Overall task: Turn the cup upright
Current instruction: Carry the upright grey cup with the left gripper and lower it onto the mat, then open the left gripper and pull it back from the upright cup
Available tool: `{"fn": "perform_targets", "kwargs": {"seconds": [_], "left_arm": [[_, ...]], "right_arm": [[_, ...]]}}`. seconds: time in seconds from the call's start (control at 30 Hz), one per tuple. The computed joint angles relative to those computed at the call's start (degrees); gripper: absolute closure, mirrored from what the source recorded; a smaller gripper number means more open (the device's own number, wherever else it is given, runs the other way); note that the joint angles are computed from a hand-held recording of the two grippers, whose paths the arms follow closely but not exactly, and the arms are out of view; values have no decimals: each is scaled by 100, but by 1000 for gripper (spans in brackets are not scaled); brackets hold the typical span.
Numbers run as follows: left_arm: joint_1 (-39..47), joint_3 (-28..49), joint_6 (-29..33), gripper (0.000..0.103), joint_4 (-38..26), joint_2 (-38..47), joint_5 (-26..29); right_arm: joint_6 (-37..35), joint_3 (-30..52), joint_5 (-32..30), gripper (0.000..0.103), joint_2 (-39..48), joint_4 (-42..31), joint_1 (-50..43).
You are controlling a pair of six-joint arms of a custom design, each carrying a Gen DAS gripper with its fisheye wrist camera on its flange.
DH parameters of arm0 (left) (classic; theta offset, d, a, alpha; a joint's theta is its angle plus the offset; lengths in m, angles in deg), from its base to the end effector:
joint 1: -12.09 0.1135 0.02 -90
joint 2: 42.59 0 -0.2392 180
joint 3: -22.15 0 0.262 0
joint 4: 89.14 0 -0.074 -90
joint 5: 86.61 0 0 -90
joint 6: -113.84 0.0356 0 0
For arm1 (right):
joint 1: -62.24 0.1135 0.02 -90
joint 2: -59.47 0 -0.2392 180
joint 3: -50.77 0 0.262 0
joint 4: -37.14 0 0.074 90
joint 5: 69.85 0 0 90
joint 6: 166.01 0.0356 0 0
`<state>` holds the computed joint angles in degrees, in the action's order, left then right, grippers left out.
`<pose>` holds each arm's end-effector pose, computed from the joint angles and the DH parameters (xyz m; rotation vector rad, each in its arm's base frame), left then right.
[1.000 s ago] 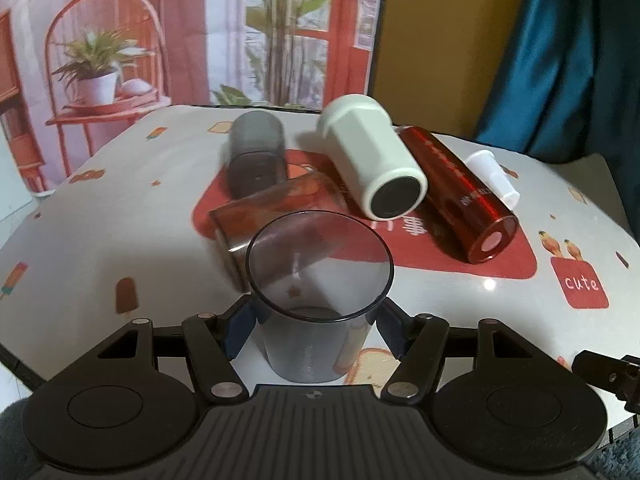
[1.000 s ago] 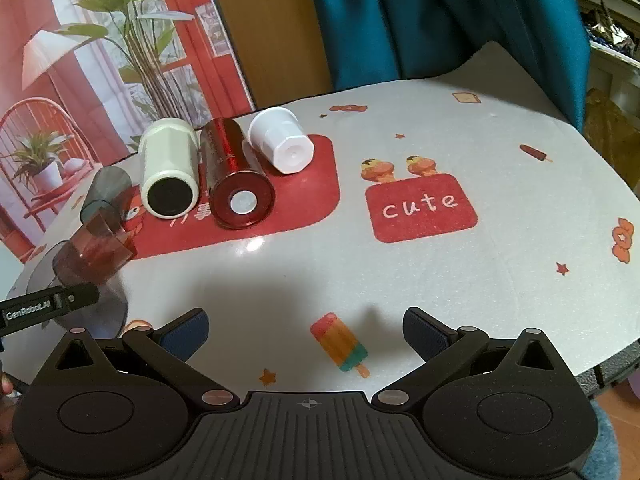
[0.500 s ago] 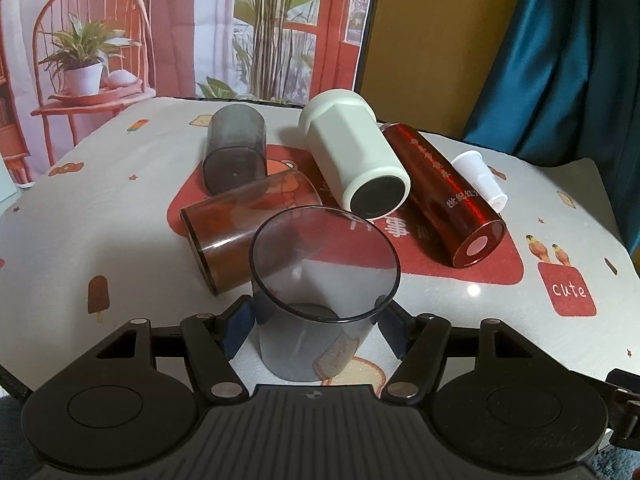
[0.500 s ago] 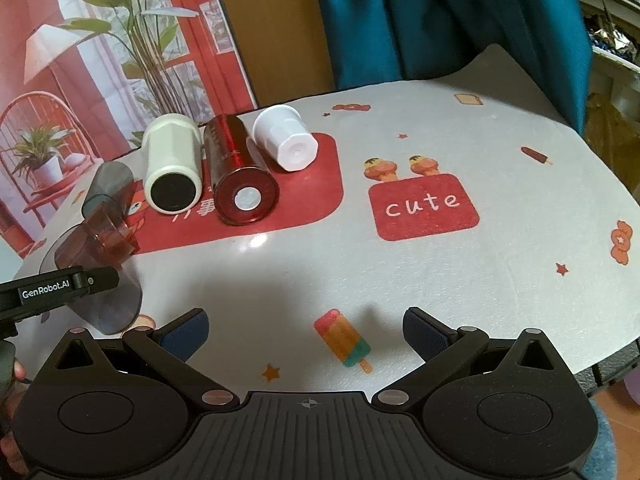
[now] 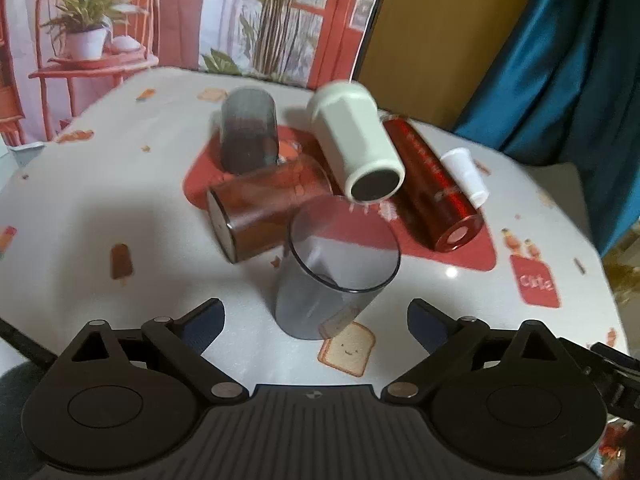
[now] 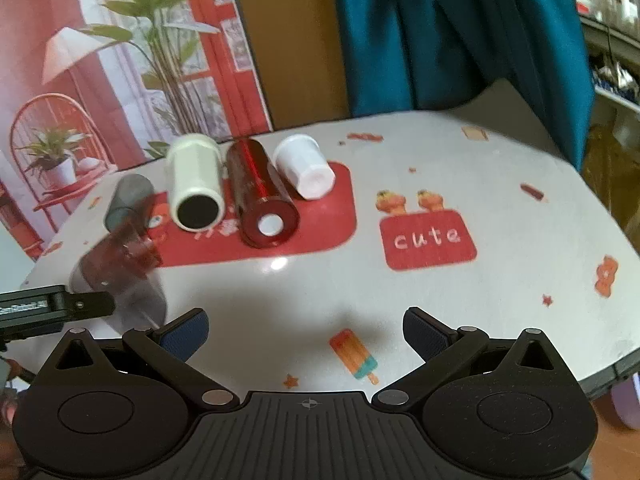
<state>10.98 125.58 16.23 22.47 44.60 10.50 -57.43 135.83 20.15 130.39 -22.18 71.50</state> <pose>0.3268 -0.0107 0.3394 -0.0880 2.4825 -0.2186 0.2696 0.0439 0.3258 0.1927 2.3640 0.2353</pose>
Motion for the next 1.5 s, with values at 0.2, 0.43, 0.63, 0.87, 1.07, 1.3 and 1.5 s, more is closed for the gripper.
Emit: {"fn": "perform_targets", "kwargs": {"seconds": [0.2, 0.43, 0.63, 0.87, 1.07, 1.3, 1.5], "left_arm": [[99, 450, 627, 0, -604, -449, -480], [548, 967, 1115, 0, -1463, -798, -503], [666, 989, 1478, 0, -1957, -1347, -747], [714, 707, 1230, 0, -2167, -2121, -684], [228, 359, 931, 0, -1839, -2654, -1132], [-108, 84, 871, 0, -1748, -2778, -1411], [59, 73, 858, 0, -1716, -2775, -1332]], "right_arm": [[-269, 724, 176, 0, -53, -668, 199], [-507, 1416, 199, 0, -194, -1393, 652], [-498, 1771, 426, 0, -354, -1928, 1318], [-96, 1861, 906, 0, -686, -2312, 1951], [158, 1584, 1474, 0, -982, -2368, 2274], [214, 1435, 1331, 0, -1093, -2348, 2132], [247, 1434, 1336, 0, -1071, -2318, 2133]]}}
